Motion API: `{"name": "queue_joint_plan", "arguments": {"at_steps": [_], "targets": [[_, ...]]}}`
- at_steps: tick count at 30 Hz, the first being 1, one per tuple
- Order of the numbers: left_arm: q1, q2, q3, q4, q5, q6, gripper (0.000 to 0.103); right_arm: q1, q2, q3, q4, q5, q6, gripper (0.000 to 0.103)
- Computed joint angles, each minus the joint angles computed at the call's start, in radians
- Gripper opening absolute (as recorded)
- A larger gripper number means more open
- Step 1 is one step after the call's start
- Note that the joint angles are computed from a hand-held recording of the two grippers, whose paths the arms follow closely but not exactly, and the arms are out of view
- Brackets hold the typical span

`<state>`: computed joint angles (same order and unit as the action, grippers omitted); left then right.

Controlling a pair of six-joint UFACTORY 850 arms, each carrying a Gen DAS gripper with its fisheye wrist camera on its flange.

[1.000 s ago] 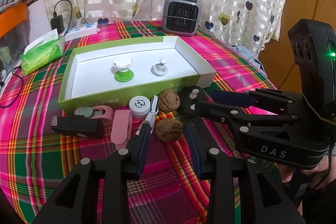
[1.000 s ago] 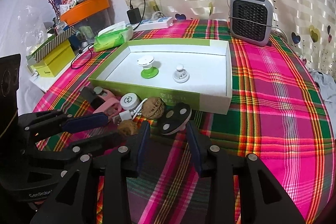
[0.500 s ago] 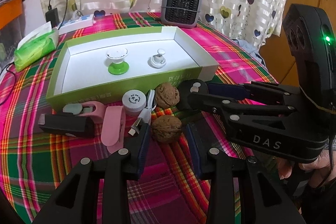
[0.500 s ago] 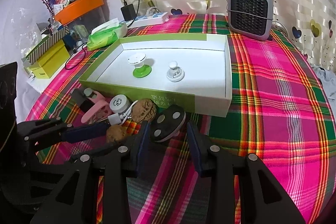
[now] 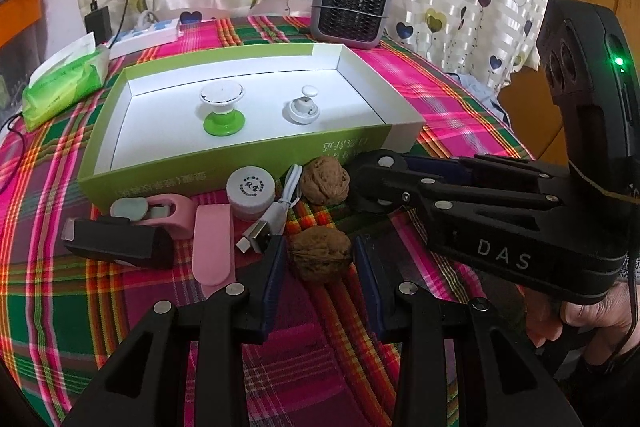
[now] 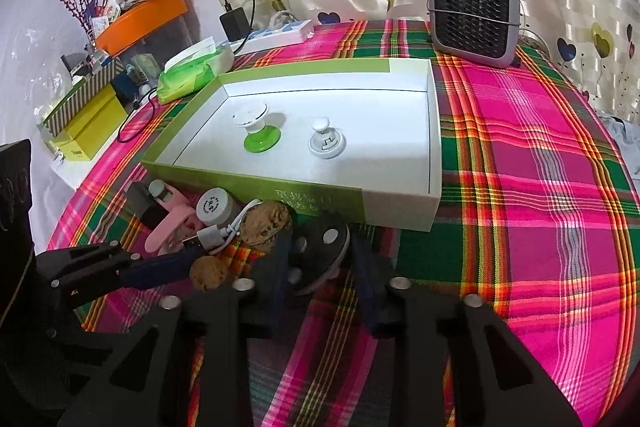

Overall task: Organize objects
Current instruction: 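Grasp the black dotted disc with the right tool while the left tool grasps a walnut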

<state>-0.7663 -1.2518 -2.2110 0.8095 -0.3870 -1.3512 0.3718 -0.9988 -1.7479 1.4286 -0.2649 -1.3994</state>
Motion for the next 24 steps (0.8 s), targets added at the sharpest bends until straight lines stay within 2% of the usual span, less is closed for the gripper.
{"name": "queue_joint_plan", "arguments": {"at_steps": [2,8,24], "targets": [[0.0,-0.001,-0.003,0.0,-0.003,0.001,0.029,0.002,0.003,0.004,0.003,0.006,-0.008,0.029],[0.0,0.001,0.002,0.019,-0.005,-0.022,0.029,0.001,0.015,0.024,0.055,0.008,-0.066,0.029],[-0.021,0.071,0.115,0.274,-0.008,-0.291,0.029,0.007,0.1,0.156,0.375,-0.005,-0.398,0.029]]}}
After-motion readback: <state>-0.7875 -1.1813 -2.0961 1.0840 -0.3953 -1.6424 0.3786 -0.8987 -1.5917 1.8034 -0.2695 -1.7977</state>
